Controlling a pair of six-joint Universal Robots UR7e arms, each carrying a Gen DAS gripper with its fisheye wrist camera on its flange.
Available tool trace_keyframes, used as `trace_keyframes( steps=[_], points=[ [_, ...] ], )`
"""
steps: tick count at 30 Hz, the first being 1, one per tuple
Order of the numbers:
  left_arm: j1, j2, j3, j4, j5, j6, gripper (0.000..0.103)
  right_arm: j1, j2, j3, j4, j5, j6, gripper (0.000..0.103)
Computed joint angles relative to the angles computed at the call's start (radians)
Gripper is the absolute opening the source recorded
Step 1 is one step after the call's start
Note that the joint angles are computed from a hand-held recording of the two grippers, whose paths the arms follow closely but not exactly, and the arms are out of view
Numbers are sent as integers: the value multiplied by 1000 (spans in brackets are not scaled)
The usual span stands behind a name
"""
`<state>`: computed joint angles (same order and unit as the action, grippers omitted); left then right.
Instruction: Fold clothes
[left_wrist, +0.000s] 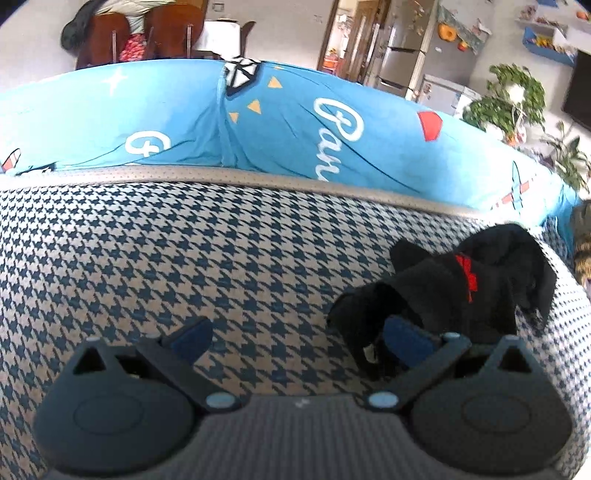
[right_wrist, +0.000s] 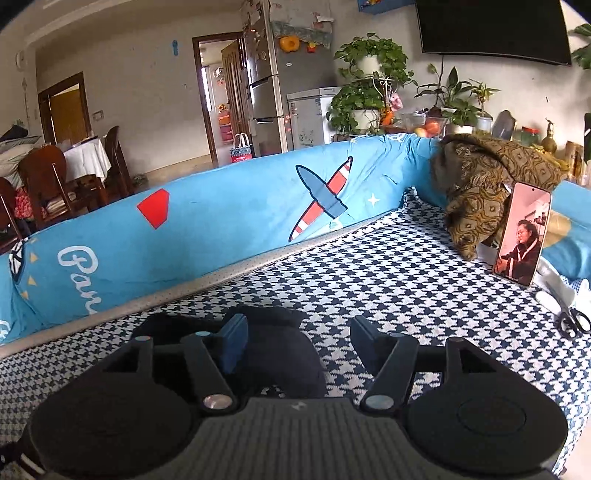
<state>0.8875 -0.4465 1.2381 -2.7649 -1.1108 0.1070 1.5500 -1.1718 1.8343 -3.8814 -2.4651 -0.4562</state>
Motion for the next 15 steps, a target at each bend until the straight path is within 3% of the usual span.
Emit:
trace_keyframes(
  steps=[3, 9, 15],
  points=[
    [9, -3, -14, 13, -5, -38, 103, -5, -27, 51, 20, 85, 32, 63],
    [16, 1, -31, 24, -9, -73, 103, -22, -75, 120, 252, 334, 85, 64],
    [15, 1, -36, 24, -2, -78, 103, -21, -47, 134, 357, 428, 50, 73]
  ],
)
